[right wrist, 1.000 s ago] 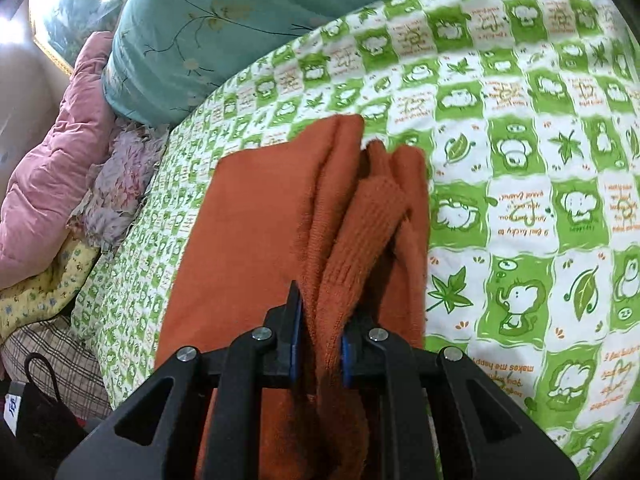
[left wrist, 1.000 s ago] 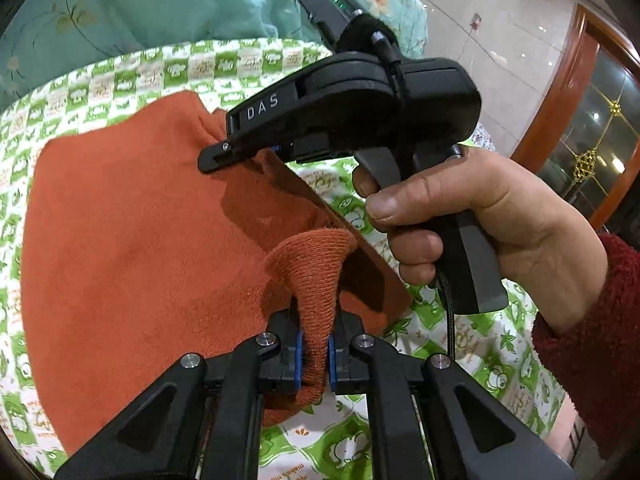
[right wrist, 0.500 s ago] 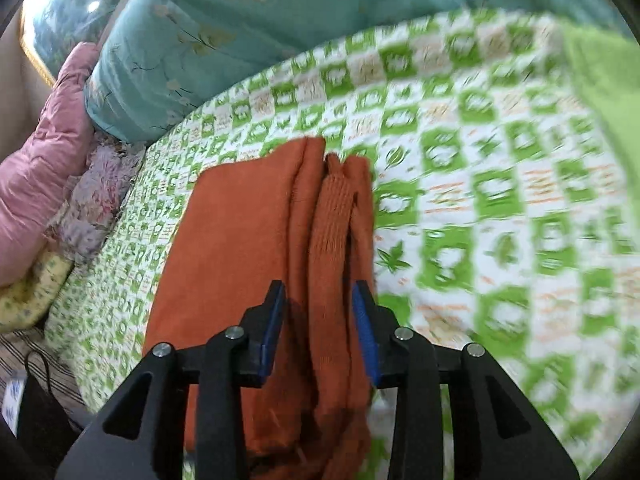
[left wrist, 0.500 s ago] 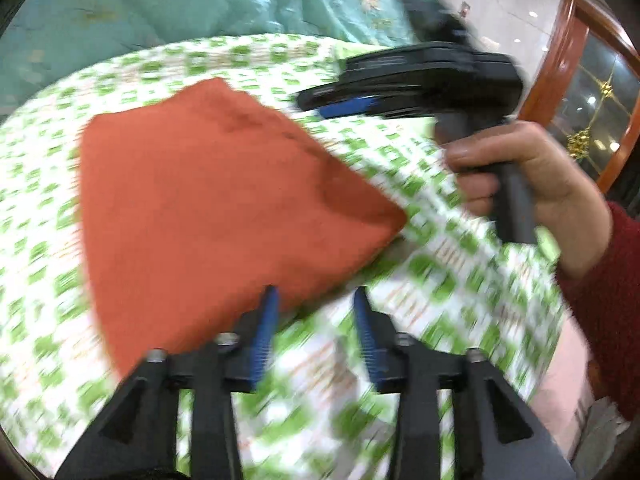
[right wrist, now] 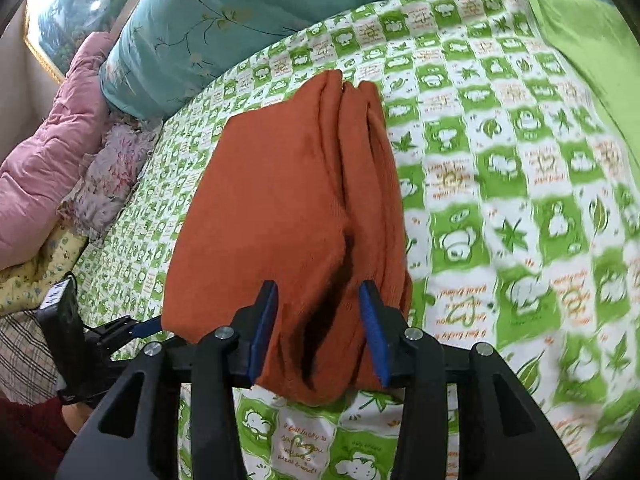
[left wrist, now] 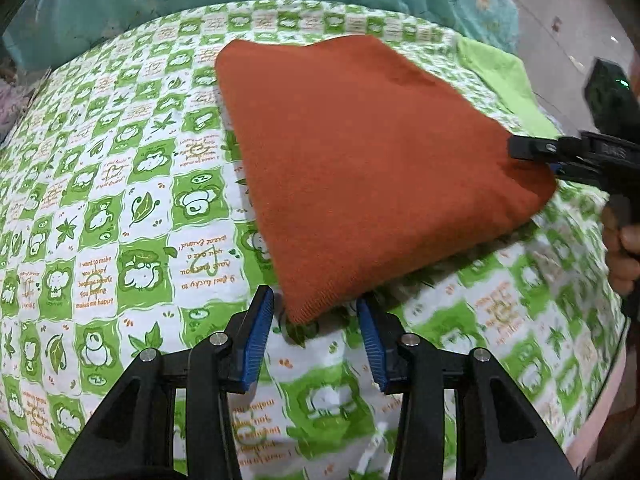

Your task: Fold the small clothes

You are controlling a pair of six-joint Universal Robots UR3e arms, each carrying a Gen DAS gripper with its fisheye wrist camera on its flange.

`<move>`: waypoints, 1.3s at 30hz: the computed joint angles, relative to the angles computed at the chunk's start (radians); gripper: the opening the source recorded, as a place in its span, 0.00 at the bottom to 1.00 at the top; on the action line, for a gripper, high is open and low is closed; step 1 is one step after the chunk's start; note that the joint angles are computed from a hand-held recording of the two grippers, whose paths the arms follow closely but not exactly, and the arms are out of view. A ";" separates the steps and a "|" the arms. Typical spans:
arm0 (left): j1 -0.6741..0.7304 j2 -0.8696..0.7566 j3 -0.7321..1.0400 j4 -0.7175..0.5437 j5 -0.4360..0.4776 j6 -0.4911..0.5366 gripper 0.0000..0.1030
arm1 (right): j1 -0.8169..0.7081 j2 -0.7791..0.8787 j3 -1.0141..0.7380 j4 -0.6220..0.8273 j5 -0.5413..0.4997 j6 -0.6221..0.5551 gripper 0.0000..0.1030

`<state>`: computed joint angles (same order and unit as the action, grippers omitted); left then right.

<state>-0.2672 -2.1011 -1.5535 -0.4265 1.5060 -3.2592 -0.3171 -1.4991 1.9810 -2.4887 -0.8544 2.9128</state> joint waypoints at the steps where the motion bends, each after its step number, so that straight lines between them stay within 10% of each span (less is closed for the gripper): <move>1: 0.005 -0.010 0.007 0.008 0.001 -0.018 0.40 | 0.000 -0.001 0.005 -0.009 0.003 0.002 0.42; 4: 0.030 -0.034 0.027 0.019 -0.048 -0.047 0.12 | 0.013 0.002 0.002 -0.018 0.003 -0.006 0.05; 10: -0.002 0.005 0.031 0.009 0.001 -0.046 0.07 | -0.052 -0.149 0.025 -0.055 0.092 0.006 0.04; 16: -0.023 -0.023 0.056 -0.029 0.018 -0.027 0.07 | -0.044 -0.070 0.053 -0.038 -0.093 -0.048 0.04; 24: 0.068 0.041 -0.011 -0.098 -0.149 0.043 0.10 | -0.022 -0.047 0.057 -0.039 -0.122 -0.052 0.05; 27: 0.130 0.130 -0.093 -0.114 -0.270 0.096 0.31 | -0.015 -0.082 0.029 0.013 -0.127 -0.050 0.09; 29: 0.164 0.171 -0.116 -0.110 -0.314 0.103 0.49 | -0.035 -0.103 0.030 0.009 -0.118 -0.046 0.33; 31: 0.179 0.162 -0.076 -0.129 -0.343 0.105 0.53 | -0.051 -0.096 0.024 -0.023 -0.082 -0.019 0.53; 39: 0.232 -0.158 0.373 -0.326 -0.455 -0.010 0.60 | 0.019 0.158 -0.179 -0.087 -0.025 0.101 0.63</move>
